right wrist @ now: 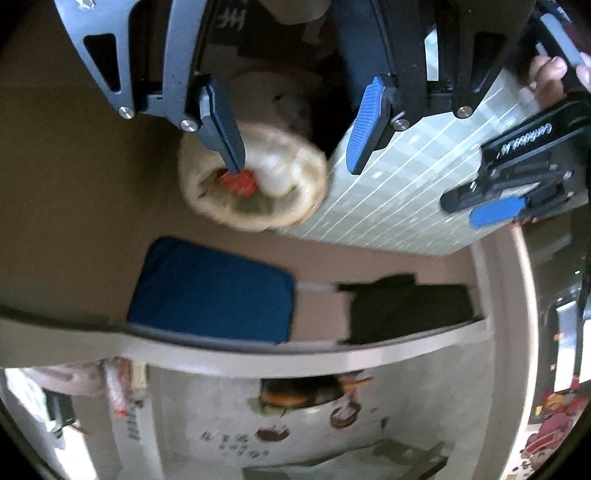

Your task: Collect trash

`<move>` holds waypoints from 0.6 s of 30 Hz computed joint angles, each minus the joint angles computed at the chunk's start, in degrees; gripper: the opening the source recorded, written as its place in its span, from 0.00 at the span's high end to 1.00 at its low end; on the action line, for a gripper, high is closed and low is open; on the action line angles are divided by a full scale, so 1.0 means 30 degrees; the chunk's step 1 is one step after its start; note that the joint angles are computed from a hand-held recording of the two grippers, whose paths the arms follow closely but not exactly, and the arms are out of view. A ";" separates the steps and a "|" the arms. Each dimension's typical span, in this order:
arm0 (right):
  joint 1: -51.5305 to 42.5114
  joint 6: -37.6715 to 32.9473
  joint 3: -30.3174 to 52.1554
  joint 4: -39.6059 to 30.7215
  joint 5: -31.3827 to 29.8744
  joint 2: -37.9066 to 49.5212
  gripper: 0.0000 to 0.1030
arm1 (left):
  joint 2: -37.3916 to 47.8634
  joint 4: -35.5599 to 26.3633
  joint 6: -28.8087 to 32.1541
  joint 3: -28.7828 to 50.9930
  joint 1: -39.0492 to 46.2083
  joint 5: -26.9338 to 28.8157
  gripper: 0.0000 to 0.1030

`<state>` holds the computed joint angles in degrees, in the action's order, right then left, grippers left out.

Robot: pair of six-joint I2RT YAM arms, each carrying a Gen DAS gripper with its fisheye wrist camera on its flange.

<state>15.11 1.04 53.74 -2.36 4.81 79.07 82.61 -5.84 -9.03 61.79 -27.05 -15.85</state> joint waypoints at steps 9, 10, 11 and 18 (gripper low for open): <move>0.3142 0.0423 -0.2238 0.1804 0.4370 -0.1745 0.48 | -0.3113 0.1005 0.0866 -0.3008 -0.1473 -0.3093 0.54; 0.3272 0.0346 -0.2239 0.1794 0.4573 -0.1738 0.48 | -0.3328 0.1017 0.0807 -0.3175 -0.1505 -0.3265 0.54; 0.3321 0.0422 -0.2234 0.1726 0.4524 -0.1755 0.48 | -0.3480 0.1006 0.0728 -0.3268 -0.1525 -0.3461 0.54; 0.3560 0.0985 -0.2926 0.1943 0.4874 -0.2673 0.48 | -0.4499 0.1447 0.0509 -0.4016 -0.1902 -0.4397 0.54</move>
<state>25.79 4.00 44.96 3.47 19.43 71.05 69.12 -1.50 -7.50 49.74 -32.76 -29.04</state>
